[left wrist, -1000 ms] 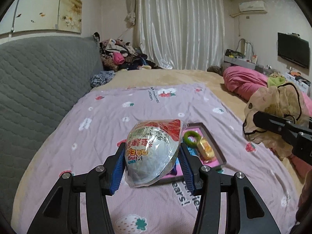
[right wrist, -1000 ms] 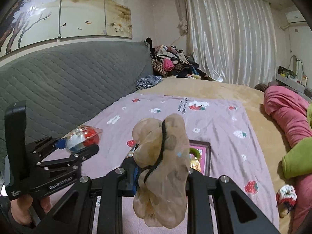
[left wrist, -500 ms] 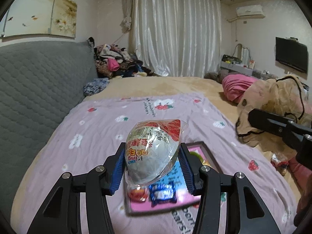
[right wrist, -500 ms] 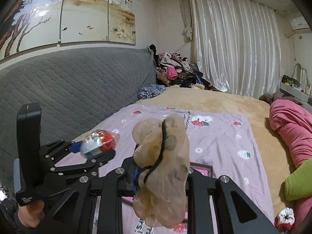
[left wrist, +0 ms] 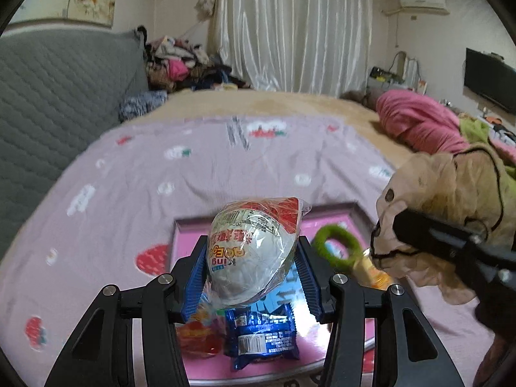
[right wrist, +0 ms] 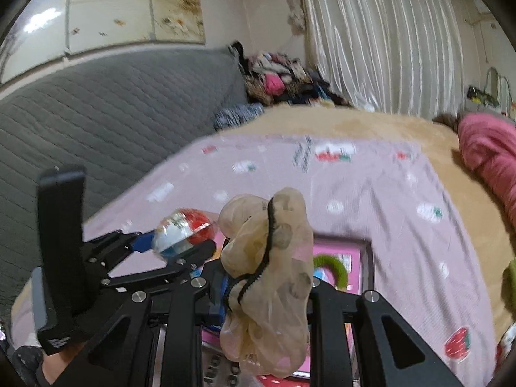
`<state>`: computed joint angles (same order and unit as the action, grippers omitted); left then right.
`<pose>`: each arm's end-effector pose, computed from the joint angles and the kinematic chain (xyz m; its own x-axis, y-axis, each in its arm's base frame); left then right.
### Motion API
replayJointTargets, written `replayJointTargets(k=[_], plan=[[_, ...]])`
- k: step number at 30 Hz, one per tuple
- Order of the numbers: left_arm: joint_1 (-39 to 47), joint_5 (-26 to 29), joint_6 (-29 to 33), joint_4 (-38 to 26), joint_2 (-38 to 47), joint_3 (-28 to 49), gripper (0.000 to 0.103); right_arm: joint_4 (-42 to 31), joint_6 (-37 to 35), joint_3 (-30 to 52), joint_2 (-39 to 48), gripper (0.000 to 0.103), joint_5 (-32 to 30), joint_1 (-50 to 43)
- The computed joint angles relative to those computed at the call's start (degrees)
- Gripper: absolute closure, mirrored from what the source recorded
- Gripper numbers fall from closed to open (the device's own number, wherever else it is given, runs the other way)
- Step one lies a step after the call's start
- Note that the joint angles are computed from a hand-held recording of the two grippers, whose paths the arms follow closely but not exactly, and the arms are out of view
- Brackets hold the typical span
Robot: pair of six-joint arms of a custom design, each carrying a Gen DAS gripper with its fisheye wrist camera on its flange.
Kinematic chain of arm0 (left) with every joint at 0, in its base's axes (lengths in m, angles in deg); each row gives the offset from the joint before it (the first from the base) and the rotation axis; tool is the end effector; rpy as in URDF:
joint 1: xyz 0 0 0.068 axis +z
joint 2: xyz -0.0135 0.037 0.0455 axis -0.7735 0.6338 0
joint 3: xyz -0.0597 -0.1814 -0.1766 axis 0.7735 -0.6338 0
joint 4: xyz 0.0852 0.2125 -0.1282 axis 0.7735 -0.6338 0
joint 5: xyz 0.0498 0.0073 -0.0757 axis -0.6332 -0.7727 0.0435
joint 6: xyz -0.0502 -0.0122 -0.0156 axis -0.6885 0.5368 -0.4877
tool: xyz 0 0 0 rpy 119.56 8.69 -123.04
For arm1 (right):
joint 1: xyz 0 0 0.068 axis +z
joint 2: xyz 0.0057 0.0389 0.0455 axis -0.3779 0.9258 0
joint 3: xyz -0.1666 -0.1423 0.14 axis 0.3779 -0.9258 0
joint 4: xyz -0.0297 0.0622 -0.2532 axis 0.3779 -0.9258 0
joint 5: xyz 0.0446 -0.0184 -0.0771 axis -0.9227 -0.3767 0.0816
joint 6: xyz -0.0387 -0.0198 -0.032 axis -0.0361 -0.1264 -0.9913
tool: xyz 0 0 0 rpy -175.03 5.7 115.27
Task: Organize objects
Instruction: 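Lift the egg candy and plush toy and carry them over the tray, then lower the egg candy with left tool while right tool lowers the plush toy into the tray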
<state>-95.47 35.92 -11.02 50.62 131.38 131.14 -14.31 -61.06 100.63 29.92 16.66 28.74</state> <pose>0.2248 -0.2022 0.1634 -0.6042 0.0832 -0.7925 0.1900 0.9809 -0.0420 0.1562 0.1708 0.1849 -0.5837 -0.0687 -0.8091 -0.2987 0.9447 0.1353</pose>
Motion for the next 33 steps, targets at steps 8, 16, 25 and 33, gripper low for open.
replayJointTargets(k=[8, 16, 25, 33], plan=[[1.89, 4.26, 1.77, 11.87, 12.70, -0.49, 0.049, 18.49, -2.03, -4.84, 17.45, 0.078, -5.00, -8.09], [4.53, 9.35, 1.87, 9.98, 20.36, 4.23, 0.049, 21.58, -3.58, 0.93, 32.47, 0.077, -4.95, -9.94], [2.17, 4.55, 2.71, 8.35, 22.07, 5.66, 0.049, 21.36, -3.44, 0.64, 32.72, 0.068, -3.38, -10.52], [2.24, 3.65, 2.37, 6.18, 20.26, 4.93, 0.037, 19.91, -3.41, 0.80, 31.44, 0.053, -3.08, -10.47]])
